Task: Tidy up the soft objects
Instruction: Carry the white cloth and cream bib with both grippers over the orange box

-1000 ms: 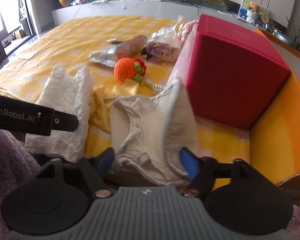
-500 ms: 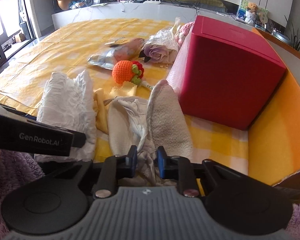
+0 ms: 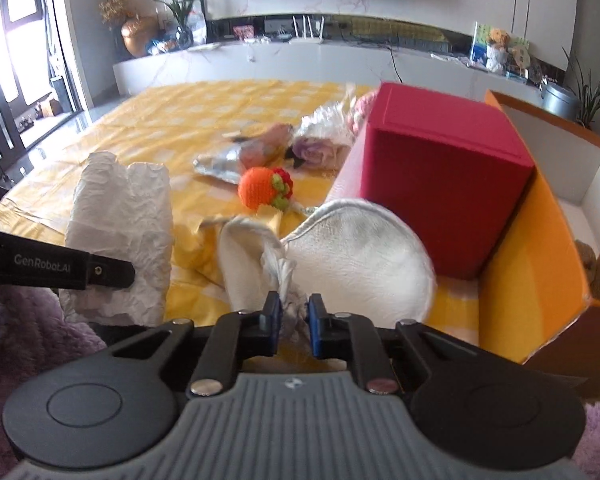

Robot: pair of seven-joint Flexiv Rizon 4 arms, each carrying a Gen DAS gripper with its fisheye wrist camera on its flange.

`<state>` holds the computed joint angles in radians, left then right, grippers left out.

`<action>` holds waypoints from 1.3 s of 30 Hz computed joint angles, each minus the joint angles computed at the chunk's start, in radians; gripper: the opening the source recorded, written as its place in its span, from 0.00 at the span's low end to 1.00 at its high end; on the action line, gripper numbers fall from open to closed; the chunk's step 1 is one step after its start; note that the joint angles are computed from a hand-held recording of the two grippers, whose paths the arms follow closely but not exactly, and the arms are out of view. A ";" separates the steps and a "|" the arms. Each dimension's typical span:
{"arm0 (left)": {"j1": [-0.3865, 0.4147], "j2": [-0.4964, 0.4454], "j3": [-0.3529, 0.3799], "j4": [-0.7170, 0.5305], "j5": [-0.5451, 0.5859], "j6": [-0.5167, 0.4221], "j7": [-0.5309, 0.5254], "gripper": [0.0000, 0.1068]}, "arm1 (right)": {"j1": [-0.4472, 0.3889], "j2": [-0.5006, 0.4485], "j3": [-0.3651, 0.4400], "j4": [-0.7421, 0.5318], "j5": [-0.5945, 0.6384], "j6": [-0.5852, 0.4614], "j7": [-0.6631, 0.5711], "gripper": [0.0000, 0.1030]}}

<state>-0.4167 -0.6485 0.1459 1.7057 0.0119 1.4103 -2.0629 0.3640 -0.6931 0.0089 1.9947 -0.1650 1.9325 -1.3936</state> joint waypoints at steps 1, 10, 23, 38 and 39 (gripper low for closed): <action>-0.007 0.008 0.009 0.007 0.004 0.005 -0.008 0.18 | -0.002 0.004 0.003 0.008 0.000 0.020 -0.007 0.12; -0.087 0.092 0.097 0.052 0.073 0.045 -0.102 0.18 | -0.022 0.052 0.034 0.073 0.033 0.156 -0.034 0.12; -0.090 0.142 0.018 -0.043 0.150 0.069 -0.032 0.18 | -0.118 0.198 0.071 0.178 0.031 0.346 -0.025 0.12; -0.013 -0.054 -0.212 -0.404 -0.028 -0.067 0.400 0.18 | -0.170 0.247 -0.035 0.072 0.095 0.306 -0.178 0.12; -0.017 -0.079 -0.212 -0.446 -0.038 -0.088 0.419 0.18 | -0.174 0.239 -0.043 0.056 0.099 0.292 -0.186 0.12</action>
<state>-0.4334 -0.7277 -0.0657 1.2598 -0.0259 1.3224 -1.6435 0.1902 -0.4538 -0.0336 2.0503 -0.0657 2.2246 -1.5791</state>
